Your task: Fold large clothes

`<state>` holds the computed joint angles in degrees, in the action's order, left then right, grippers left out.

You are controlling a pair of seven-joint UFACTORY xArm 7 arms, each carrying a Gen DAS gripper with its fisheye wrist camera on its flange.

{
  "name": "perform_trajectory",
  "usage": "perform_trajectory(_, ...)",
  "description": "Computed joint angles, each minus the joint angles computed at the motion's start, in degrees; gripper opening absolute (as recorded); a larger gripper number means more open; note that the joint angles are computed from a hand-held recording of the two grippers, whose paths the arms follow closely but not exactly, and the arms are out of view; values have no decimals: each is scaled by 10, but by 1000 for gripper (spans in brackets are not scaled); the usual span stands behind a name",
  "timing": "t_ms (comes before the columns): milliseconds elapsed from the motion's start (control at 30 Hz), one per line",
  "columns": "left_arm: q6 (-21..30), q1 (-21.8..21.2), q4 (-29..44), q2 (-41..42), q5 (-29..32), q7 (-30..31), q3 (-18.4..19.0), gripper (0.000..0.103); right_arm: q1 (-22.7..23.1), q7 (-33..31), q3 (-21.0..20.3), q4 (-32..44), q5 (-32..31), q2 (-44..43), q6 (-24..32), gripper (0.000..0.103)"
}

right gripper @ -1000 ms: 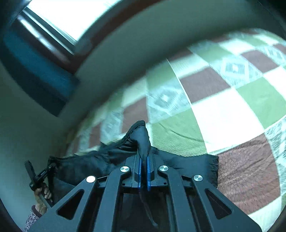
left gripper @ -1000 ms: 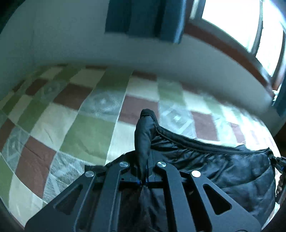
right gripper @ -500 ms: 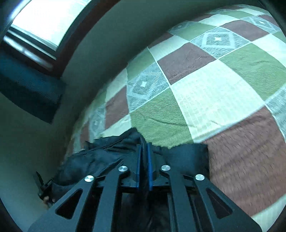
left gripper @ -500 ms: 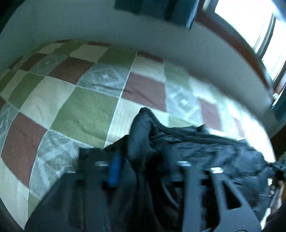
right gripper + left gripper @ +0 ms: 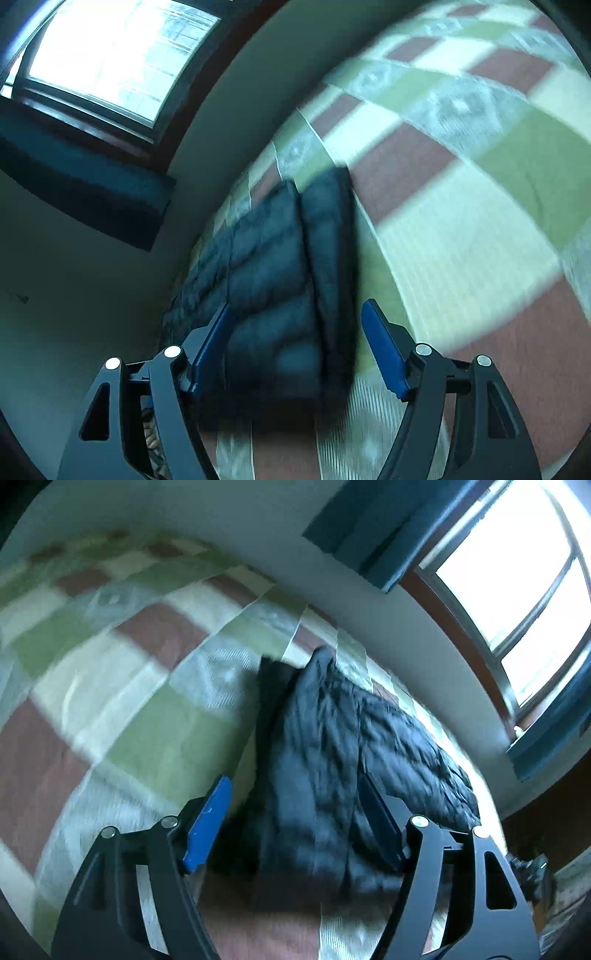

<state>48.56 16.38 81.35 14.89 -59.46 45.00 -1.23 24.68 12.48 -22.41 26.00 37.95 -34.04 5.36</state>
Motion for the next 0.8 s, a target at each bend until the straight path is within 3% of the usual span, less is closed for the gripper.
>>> perform_trajectory(200, 78, 15, -43, -14, -36, -28, 10, 74, 125, 9, -66, -39, 50, -50, -52, 71)
perform_trajectory(300, 83, 8, -40, -5, -39, -42, 10, 74, 137, 34, -63, -31, 31, -24, -63, 71)
perform_trajectory(367, 93, 7, -33, 5, -45, -51, 8, 77, 173, 39, -91, -26, 24, -18, -83, 71)
perform_trajectory(600, 69, -1, -31, 18, -67, -54, -4, 82, 212, 95, -114, -12, -11, 27, -132, 75)
perform_trajectory(667, 65, -2, -30, 20, -73, -65, -5, 82, 189, 120, -91, 2, -19, 54, -123, 76)
perform_trajectory(733, 56, -3, -45, 7, -73, -101, -1, 82, 128, 161, -26, 0, -24, 63, -107, 76)
perform_trajectory(800, 66, -1, -60, -7, -75, -119, 2, 82, 139, 185, -25, -4, -27, 54, -101, 76)
